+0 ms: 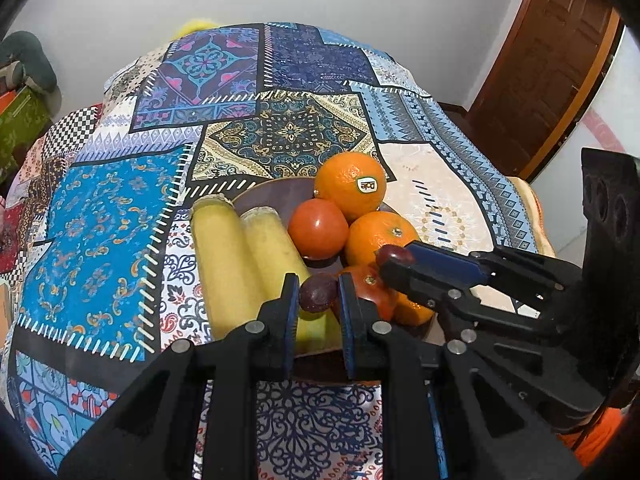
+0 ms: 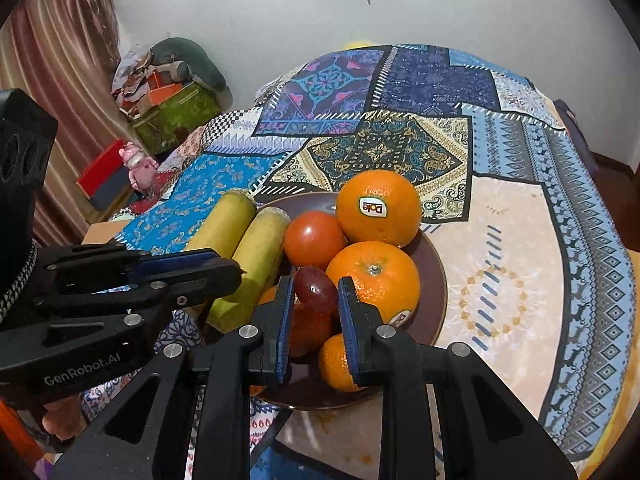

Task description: Organize fruits

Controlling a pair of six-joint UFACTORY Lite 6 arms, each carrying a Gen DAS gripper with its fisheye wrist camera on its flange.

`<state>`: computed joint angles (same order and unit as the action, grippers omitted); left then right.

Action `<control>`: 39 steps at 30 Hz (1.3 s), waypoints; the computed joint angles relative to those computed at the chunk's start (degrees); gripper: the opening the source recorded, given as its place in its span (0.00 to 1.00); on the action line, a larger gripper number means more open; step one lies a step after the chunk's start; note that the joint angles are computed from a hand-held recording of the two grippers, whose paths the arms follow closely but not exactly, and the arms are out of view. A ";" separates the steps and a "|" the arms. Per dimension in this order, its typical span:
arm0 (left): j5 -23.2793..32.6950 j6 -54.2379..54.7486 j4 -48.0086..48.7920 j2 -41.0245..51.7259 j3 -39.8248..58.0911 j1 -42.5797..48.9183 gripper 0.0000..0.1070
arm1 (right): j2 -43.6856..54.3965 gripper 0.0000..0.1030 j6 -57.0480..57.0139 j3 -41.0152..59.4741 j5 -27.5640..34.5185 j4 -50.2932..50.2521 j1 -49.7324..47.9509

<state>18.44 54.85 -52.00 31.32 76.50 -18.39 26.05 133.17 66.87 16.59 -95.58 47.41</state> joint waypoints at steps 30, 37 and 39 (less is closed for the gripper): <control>1.59 -2.86 2.57 -53.30 -27.93 3.26 0.27 | -29.33 0.31 -16.92 -6.35 36.48 20.67 27.55; 10.58 -10.47 6.67 -76.99 -35.13 7.85 0.28 | -26.97 0.39 -15.86 1.03 55.92 21.46 44.35; 12.90 -12.72 8.31 -82.42 -36.56 9.12 0.32 | -24.78 0.44 -15.85 3.77 60.51 21.37 47.80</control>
<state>31.33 42.12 -43.69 -51.10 39.94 -9.26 1.28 117.33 70.65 77.10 -74.22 95.21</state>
